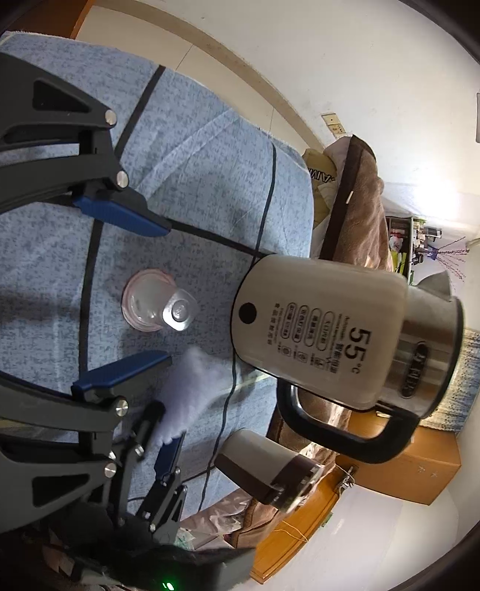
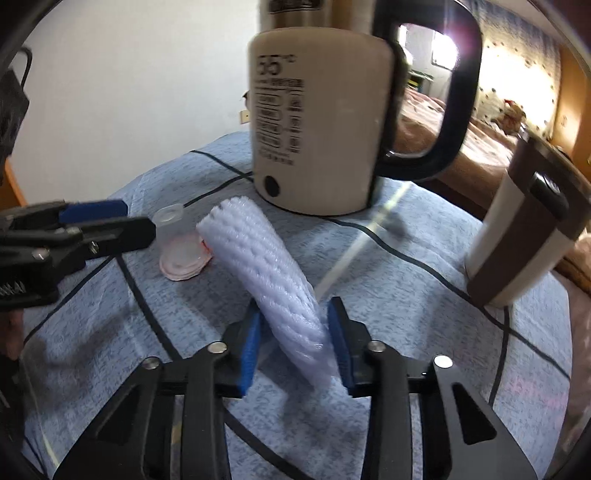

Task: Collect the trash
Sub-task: 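Grasp the second foam sleeve with the right tool while the left tool grasps the clear plastic cup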

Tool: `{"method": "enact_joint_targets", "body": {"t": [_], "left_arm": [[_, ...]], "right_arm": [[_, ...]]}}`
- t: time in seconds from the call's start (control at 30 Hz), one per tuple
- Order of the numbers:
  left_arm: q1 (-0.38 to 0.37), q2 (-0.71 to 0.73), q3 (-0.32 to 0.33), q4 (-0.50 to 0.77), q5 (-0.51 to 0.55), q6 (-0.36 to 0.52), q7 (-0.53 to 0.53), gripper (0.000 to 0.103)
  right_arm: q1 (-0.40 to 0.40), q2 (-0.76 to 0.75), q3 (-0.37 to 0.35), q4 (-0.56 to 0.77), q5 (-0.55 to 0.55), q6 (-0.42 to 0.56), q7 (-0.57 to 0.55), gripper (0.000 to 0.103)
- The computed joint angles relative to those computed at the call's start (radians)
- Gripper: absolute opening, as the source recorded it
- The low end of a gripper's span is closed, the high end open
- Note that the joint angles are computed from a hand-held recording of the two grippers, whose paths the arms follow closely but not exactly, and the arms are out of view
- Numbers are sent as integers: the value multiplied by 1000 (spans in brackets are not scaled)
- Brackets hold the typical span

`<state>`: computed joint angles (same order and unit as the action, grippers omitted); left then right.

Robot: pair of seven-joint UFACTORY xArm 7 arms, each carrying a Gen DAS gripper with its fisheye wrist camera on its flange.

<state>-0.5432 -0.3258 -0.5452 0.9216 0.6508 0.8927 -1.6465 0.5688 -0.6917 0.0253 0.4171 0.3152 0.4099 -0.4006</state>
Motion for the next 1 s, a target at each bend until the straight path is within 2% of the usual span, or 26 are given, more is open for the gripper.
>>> {"method": "enact_joint_targets", "body": {"t": [0.17,0.23,0.47,0.73,1.0], "left_arm": [[-2,49,3,18,27,3,-5,66],[-9,65,15,20,33,-9,-6,66],[-43,133,35,71,98,48,-34,65],[-92,179,74,108,115,76,-22,33],[-140,196,78,146,133,118,-25,33]], "right_arm": [[-8,-26,-25,3,30,38,23,23],[-12,-39,-35,5,41,57,27,22],[-36,-74,-23,-1,47,98,39,22],[-43,-103,-28,-14,56,113,45,22],[-57,-151,-19,-31,48,141,67,22]]}}
